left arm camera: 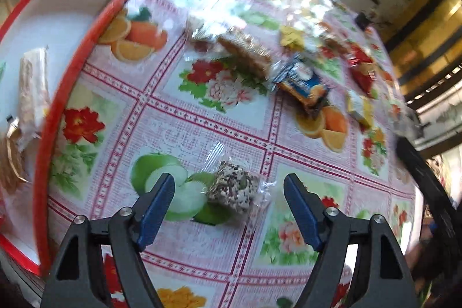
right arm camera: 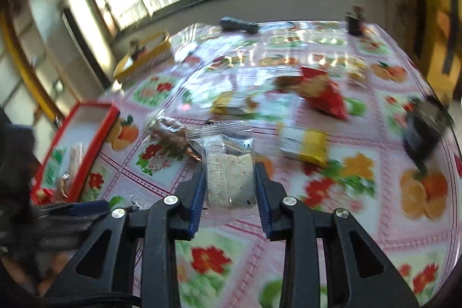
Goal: Organize snacks
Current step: 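Grasp the white snack bag with the right gripper while the left grasps the nut bag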
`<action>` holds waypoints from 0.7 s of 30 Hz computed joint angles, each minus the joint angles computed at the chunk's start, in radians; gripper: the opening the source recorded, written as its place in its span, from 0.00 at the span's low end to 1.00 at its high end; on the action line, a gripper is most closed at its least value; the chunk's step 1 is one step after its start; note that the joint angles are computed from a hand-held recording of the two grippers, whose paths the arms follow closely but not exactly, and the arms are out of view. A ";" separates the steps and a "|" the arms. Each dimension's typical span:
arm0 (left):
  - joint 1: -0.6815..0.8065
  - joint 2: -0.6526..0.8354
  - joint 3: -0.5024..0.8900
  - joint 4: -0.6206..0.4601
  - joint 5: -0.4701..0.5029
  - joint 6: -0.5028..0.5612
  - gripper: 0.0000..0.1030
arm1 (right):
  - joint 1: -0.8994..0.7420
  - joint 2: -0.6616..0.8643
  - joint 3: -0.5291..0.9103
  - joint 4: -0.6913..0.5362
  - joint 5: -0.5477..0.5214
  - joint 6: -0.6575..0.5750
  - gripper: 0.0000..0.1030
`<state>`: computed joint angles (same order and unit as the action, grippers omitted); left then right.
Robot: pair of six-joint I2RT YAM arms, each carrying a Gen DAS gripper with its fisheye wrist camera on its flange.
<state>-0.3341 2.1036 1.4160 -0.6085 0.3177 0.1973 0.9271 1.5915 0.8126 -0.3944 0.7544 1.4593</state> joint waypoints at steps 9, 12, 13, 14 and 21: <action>-0.042 -0.067 -0.123 0.148 -0.057 0.089 0.45 | 0.078 -0.026 -0.022 -0.047 0.027 0.156 0.33; -0.021 -0.091 -0.150 0.167 -0.046 0.134 0.39 | 0.104 0.005 -0.003 -0.043 0.031 0.188 0.33; -0.011 -0.119 -0.180 0.193 -0.041 0.157 0.34 | 0.111 0.018 0.006 -0.036 0.032 0.189 0.33; -0.004 -0.139 -0.202 0.208 -0.034 0.170 0.27 | 0.115 0.031 0.019 -0.033 0.031 0.186 0.33; 0.060 -0.199 -0.224 0.211 0.040 0.241 0.17 | 0.143 0.115 0.121 -0.042 0.035 0.175 0.33</action>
<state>-0.2743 1.9048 1.1916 -0.3973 0.3581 0.4388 1.0704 1.7062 0.9334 -0.4361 0.7889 1.6346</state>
